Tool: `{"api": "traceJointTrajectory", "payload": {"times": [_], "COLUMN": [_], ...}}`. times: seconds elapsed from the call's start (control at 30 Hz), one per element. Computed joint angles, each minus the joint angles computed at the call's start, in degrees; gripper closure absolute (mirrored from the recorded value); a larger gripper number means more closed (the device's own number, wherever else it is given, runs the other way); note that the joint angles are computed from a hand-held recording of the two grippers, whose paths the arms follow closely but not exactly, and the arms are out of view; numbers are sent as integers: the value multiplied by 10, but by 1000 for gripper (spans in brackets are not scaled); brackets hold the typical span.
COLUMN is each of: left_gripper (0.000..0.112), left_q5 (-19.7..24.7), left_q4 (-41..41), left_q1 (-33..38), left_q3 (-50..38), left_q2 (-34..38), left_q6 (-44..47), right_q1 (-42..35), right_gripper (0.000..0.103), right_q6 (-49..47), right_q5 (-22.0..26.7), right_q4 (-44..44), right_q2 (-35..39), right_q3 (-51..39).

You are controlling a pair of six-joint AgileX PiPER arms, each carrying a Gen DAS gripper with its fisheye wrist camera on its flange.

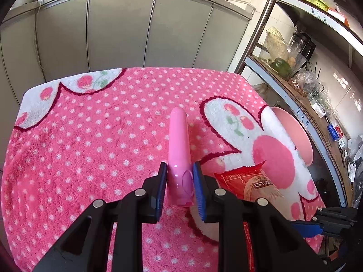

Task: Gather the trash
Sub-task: 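Grasp the pink tube with the left tool while the right tool grasps the red snack bag, then carry the pink tube and red snack bag in both tools over the bucket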

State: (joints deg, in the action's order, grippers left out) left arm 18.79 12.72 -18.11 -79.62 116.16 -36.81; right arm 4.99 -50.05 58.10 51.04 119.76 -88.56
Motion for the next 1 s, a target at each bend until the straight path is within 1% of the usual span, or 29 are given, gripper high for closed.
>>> {"api": "traceJointTrajectory", "payload": {"times": [0.07,0.23,0.33,0.4,0.43,0.47,0.5,0.57,0.63,0.73,0.9,1.0], "left_gripper": [90,90,90,90,90,90,90,90,90,90,90,90], "left_q5": [-15,-61,-76,-81,-80,-79,-79,-78,-76,-66,-51,-31], "left_q4": [28,64,108,153,186,220,242,273,312,366,405,415], "left_q1": [0,1,-3,-7,-10,-13,-15,-20,-25,-35,-52,-68], "left_q3": [26,95,123,138,143,148,153,161,168,175,173,157], "left_q2": [-19,-75,-99,-112,-116,-121,-125,-133,-140,-152,-161,-158], "left_q6": [-37,-93,-144,-193,-228,-263,-286,-322,-364,-420,-461,-472], "right_q1": [1,7,15,20,20,20,23,24,22,19,7,-4], "right_gripper": [61,61,61,62,66,81,91,98,102,103,103,103], "right_q6": [6,8,7,7,-3,-14,-22,-39,-61,-98,-155,-181], "right_q5": [-6,-23,-32,-42,-49,-53,-60,-69,-77,-83,-97,-109], "right_q4": [2,9,7,2,7,11,8,10,21,38,70,85], "right_q2": [1,1,1,-2,-6,-9,-14,-26,-39,-57,-88,-102], "right_q3": [-1,3,6,13,21,27,33,48,64,83,114,125]}}
